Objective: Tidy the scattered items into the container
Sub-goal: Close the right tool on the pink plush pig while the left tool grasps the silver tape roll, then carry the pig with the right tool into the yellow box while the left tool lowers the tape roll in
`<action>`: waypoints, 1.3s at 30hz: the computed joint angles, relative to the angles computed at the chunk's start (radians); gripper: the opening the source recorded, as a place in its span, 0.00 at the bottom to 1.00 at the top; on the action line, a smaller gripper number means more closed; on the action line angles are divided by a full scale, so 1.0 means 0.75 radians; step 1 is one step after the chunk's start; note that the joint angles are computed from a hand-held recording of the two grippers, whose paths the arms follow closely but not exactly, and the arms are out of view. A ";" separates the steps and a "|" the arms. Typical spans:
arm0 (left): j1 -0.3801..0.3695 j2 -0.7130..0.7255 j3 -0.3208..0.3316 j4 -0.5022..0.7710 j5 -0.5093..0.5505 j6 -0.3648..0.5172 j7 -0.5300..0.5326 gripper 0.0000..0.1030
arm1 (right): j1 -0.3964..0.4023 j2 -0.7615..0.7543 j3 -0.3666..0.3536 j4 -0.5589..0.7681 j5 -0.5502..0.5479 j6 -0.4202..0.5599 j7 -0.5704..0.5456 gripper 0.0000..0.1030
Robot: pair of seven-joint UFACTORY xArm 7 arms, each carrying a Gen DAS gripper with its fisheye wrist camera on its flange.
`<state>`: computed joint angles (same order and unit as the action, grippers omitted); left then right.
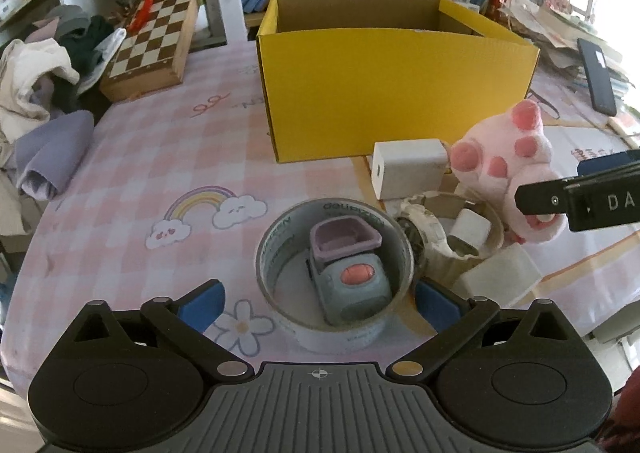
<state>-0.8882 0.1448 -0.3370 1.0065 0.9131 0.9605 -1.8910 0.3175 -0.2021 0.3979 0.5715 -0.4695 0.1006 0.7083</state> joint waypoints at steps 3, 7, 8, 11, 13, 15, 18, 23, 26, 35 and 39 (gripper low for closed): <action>0.010 -0.001 0.006 -0.009 0.007 -0.027 0.005 0.96 | 0.003 0.051 -0.011 0.040 -0.002 0.003 -0.011 0.85; 0.020 0.009 0.014 -0.008 0.025 -0.052 0.029 0.95 | 0.052 0.124 -0.063 0.100 0.033 0.026 -0.039 0.83; 0.022 0.011 0.017 -0.010 0.031 -0.060 0.030 0.95 | 0.066 0.140 -0.078 0.110 0.042 0.025 -0.045 0.83; 0.034 0.005 0.026 -0.029 0.044 -0.110 0.014 0.92 | 0.121 0.172 -0.128 0.125 0.123 0.014 -0.117 0.75; 0.044 -0.004 0.030 -0.046 0.057 -0.150 0.000 0.87 | 0.172 0.184 -0.165 0.128 0.247 0.007 -0.237 0.66; 0.050 -0.006 0.030 -0.052 0.070 -0.172 -0.004 0.83 | 0.164 0.186 -0.161 0.131 0.216 0.004 -0.220 0.61; 0.050 -0.015 0.028 -0.059 0.088 -0.174 -0.023 0.82 | 0.167 0.178 -0.168 0.125 0.221 -0.008 -0.225 0.57; 0.054 -0.044 0.015 -0.067 0.135 -0.149 -0.058 0.82 | 0.175 0.143 -0.179 0.102 0.285 -0.020 -0.275 0.56; 0.055 -0.047 0.006 -0.056 0.150 -0.126 -0.050 0.82 | 0.182 0.112 -0.183 0.083 0.332 -0.030 -0.327 0.56; 0.048 -0.077 -0.017 -0.030 0.179 -0.046 -0.031 0.82 | 0.218 0.024 -0.203 0.045 0.464 -0.045 -0.488 0.56; 0.042 -0.095 -0.033 -0.001 0.213 0.019 -0.012 0.82 | 0.249 -0.030 -0.227 0.024 0.529 -0.067 -0.566 0.56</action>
<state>-0.8567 0.0739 -0.3617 1.0056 1.0730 0.9744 -1.8998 0.5041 -0.2246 0.2278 0.5892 -0.0729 0.0501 0.2840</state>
